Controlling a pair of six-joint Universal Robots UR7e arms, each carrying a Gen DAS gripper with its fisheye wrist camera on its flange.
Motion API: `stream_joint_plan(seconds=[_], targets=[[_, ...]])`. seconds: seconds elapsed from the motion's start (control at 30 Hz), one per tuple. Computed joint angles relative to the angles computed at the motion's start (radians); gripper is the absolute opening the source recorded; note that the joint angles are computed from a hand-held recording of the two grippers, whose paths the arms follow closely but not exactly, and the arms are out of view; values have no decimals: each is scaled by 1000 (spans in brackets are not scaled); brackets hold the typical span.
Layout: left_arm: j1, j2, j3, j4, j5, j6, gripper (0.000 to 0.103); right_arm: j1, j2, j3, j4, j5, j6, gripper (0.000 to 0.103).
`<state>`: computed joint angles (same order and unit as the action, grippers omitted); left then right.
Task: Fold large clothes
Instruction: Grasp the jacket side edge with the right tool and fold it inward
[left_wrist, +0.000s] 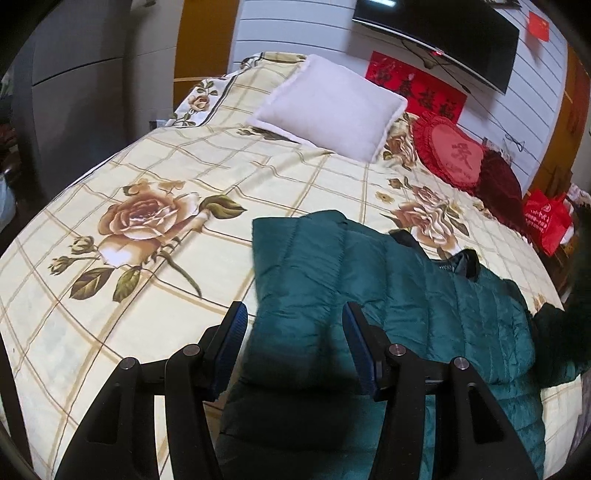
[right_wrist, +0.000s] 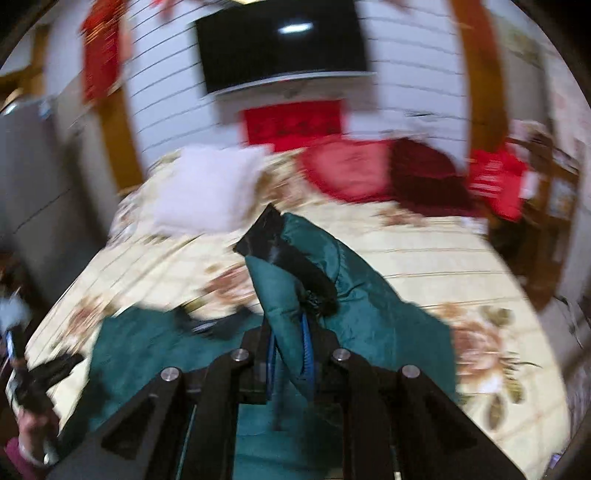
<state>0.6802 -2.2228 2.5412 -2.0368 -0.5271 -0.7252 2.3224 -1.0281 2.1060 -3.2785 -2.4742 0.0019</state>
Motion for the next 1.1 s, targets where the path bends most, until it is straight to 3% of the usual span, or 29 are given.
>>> stream_joint_plan(seconds=[0.27, 0.43, 0.5, 0.57, 0.6, 0.67, 0.8, 0.87, 0.97, 1.1], targets=[[27, -26, -9, -17, -3, 23, 63, -37, 307, -183, 69, 241, 59, 13], [59, -17, -8, -78, -42, 58, 63, -53, 428, -245, 142, 330, 98, 14], [78, -10, -7, -131, -85, 93, 63, -62, 432, -241, 178, 357, 112, 36], [101, -6, -3, -207, -150, 132, 63, -61, 404, -204, 159, 394, 110, 56], [112, -2, 0, -241, -181, 146, 63, -58, 380, -178, 144, 399, 110, 61], [158, 22, 0, -334, -289, 179, 63, -41, 329, -133, 137, 372, 119, 65], [193, 74, 3, -411, -407, 158, 68, -26, 195, -8, 126, 316, 140, 67], [169, 94, 15, -418, -405, 145, 68, -23, 139, 32, 142, 280, 156, 68], [110, 126, 35, -401, -344, 135, 68, -24, 42, 116, 145, 231, 182, 68], [74, 214, 43, -411, -305, 155, 66, -25, -59, 194, 142, 116, 209, 68]])
